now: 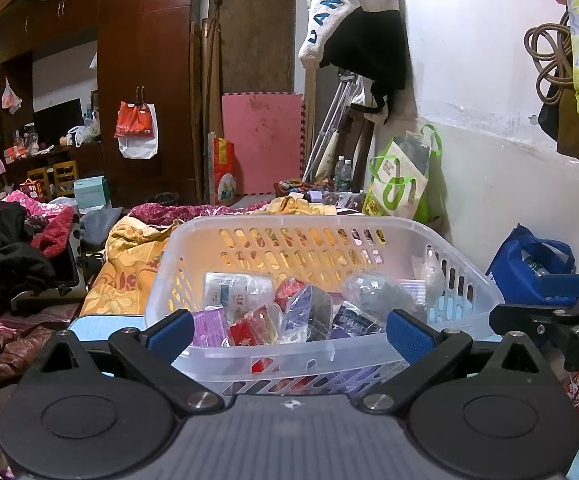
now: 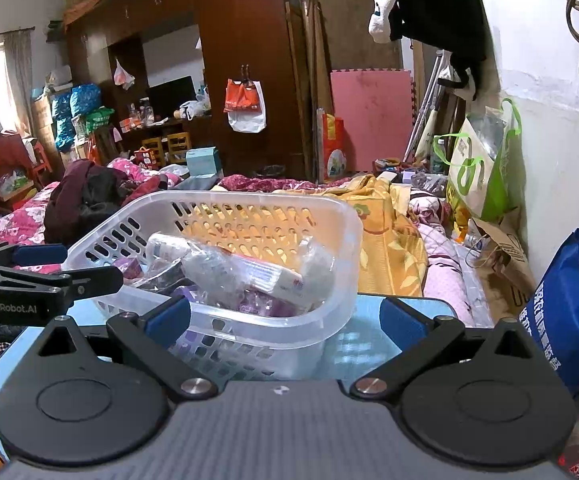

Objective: Organize objects

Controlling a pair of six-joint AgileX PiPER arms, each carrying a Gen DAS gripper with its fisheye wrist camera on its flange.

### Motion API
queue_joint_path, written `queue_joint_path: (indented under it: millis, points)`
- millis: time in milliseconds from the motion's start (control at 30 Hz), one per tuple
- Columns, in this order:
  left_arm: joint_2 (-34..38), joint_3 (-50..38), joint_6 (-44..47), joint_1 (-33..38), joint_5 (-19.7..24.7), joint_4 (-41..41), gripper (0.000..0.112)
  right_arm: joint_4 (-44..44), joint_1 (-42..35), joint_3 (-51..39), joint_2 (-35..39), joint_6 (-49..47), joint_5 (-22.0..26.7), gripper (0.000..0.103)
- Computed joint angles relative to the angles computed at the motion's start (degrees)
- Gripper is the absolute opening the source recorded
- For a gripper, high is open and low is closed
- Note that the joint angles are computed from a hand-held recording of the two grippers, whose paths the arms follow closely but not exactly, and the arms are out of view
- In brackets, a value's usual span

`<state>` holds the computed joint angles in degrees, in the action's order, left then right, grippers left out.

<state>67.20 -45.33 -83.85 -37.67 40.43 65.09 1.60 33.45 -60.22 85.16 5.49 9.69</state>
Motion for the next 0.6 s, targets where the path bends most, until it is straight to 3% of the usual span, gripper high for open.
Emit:
queue_joint_path:
  millis: [233, 600]
  points:
    - [-0.3, 0.1, -0.1, 0.2, -0.1, -0.1, 0.103, -3.1, 0.3, 0.1, 0.0, 2.8, -0.1, 0.103]
    - [0.2, -0.3, 0.8, 0.6, -1.0, -1.3, 0.103, 1.2, -0.2, -0.2, 0.2, -1.3, 0.0, 0.103]
